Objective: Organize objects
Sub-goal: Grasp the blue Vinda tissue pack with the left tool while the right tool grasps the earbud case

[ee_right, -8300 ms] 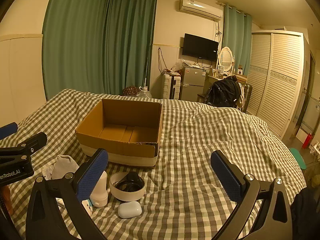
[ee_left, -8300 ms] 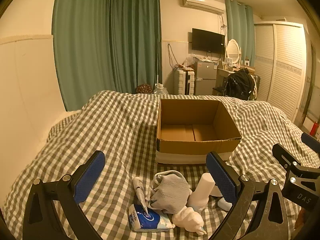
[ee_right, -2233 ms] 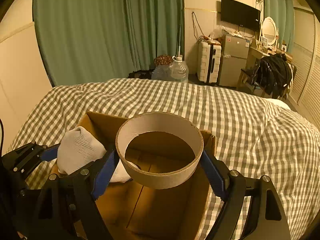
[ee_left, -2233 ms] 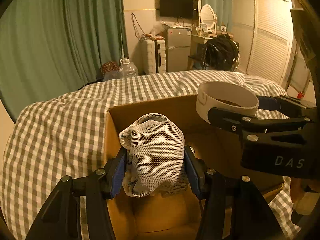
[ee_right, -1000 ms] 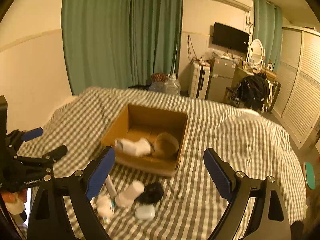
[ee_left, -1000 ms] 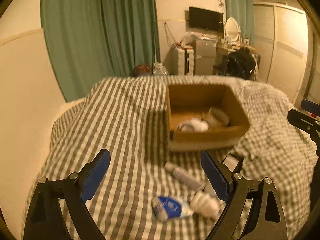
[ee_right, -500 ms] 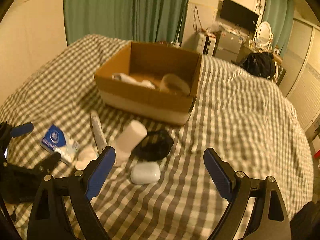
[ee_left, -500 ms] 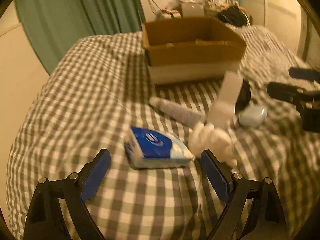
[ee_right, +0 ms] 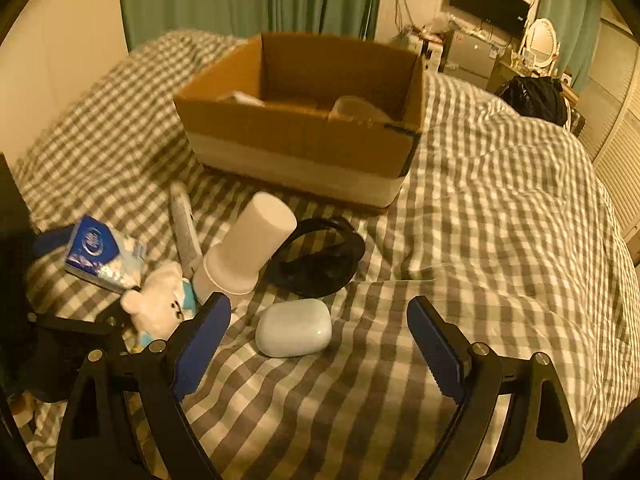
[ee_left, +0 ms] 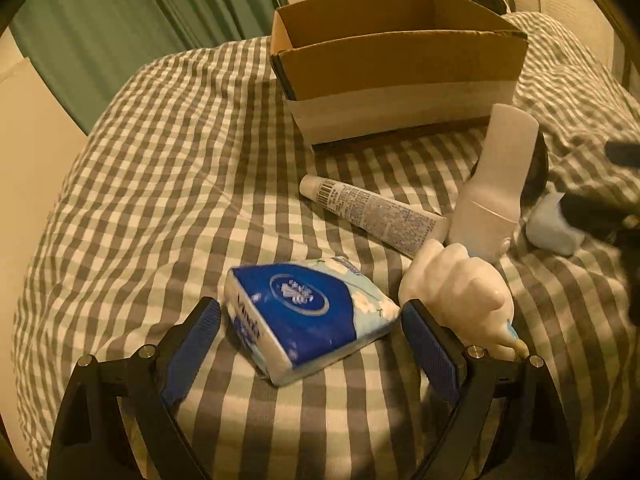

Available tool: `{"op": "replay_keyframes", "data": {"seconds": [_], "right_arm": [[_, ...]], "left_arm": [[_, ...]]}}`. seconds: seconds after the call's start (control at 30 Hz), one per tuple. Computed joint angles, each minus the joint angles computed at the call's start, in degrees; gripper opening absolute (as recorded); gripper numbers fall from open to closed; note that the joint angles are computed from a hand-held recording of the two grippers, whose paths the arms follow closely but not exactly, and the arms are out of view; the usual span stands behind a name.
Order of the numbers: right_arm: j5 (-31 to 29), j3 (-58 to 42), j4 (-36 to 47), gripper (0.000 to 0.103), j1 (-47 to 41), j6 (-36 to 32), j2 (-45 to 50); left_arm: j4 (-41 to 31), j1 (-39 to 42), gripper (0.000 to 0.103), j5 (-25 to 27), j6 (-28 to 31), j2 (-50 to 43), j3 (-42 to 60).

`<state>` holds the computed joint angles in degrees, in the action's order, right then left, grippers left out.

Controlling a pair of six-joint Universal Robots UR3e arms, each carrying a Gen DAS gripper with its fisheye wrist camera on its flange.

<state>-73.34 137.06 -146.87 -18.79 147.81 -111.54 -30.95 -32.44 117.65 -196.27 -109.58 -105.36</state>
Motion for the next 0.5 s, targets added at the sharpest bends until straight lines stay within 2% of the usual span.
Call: {"op": "replay_keyframes", "data": {"seconds": [0.03, 0.07, 0.23, 0.3, 0.43, 0.5], "right_arm": [[-1.60, -0.72, -1.49, 0.090, 1.49, 0.98, 2.62], [-2.67, -1.33, -2.47, 0.090, 2.55, 1.62, 4.76], [-5.66, -2.60, -5.06, 0.087, 5.60, 2.71, 10.53], [-6.56, -2.84, -5.75, 0.081, 6.55, 2.89, 11.99], [-8.60, -3.35, -6.82, 0.079, 8.65, 3.13, 14.88], [-9.97, -3.87, -7.13, 0.075, 9.81, 3.42, 16.42]], "left_arm": [[0.63, 0.44, 0.092, -0.70, 0.12, 0.32, -0.53], [0.98, 0.55, 0.086, -1.12, 0.14, 0.48, -0.78], [2.61, 0.39, 0.076, -1.39, 0.14, 1.42, -1.89], [3.43, 0.48, 0.076, -2.01, 0.07, 2.29, -2.58], [4.77, 0.40, 0.075, -2.70, 0.13, 4.62, -3.90], [5.27, 0.48, 0.075, -3.20, 0.20, 6.29, -4.77]]}}
